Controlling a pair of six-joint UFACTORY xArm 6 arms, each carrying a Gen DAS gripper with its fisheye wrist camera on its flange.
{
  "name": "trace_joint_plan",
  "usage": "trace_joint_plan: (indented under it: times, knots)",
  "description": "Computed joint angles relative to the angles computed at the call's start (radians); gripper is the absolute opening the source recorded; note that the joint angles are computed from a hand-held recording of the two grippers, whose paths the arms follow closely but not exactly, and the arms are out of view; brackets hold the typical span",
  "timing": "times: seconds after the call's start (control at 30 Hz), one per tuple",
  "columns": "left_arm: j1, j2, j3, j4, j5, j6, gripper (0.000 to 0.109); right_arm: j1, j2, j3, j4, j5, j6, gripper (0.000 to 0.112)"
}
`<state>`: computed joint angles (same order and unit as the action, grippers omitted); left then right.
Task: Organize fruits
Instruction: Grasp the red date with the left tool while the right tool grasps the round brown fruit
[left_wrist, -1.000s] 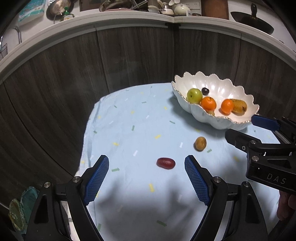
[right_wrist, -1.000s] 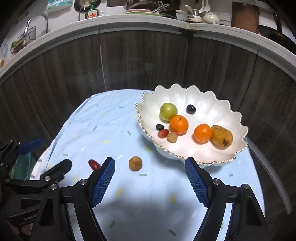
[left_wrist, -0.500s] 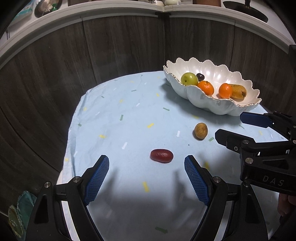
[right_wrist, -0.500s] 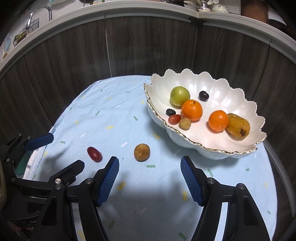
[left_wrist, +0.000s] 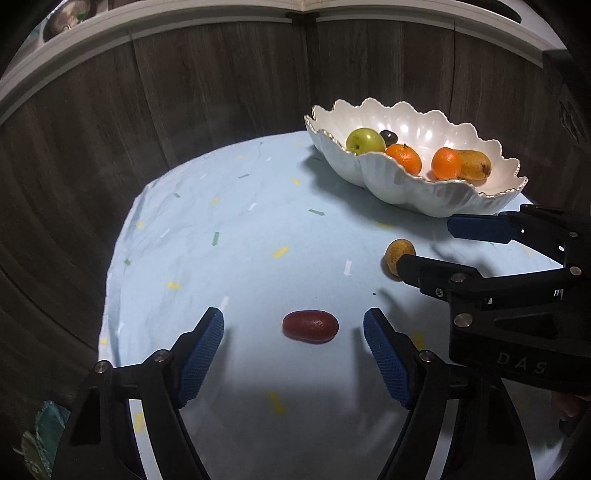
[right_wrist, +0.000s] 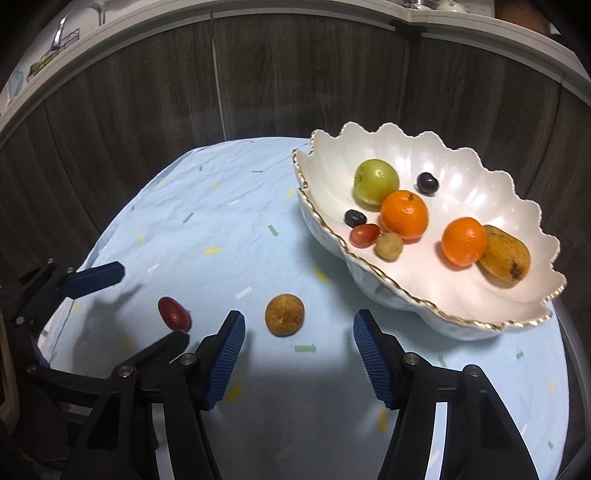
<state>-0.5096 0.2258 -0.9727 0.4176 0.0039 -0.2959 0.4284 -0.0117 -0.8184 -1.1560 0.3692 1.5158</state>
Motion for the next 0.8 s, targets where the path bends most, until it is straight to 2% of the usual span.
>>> trace_joint_plan:
  times: [0.3, 0.43, 0.6, 0.73, 0.8]
  knots:
    - [-0.042, 0.032, -0.027, -0.32, 0.041, 0.29, 0.055, -0.025, 0.056, -0.042, 0.006, -0.039, -0.026, 0.057]
    - [-0.044, 0.04, -0.045, -0.316, 0.067, 0.287, 0.051, -0.036, 0.087, -0.056, 0.038, -0.064, -0.061, 0.047]
    - [-0.056, 0.041, -0.046, -0.406, 0.068, 0.37, 0.043, -0.046, 0.107, -0.056, 0.085, -0.085, -0.104, 0.03]
    - [-0.066, 0.043, -0.05, -0.472, 0.068, 0.43, 0.033, -0.043, 0.104, -0.055, 0.055, -0.086, -0.08, 0.027]
    - [-0.066, 0.043, -0.049, -0.461, 0.065, 0.421, 0.032, -0.042, 0.108, -0.058, 0.043, -0.087, -0.06, 0.027]
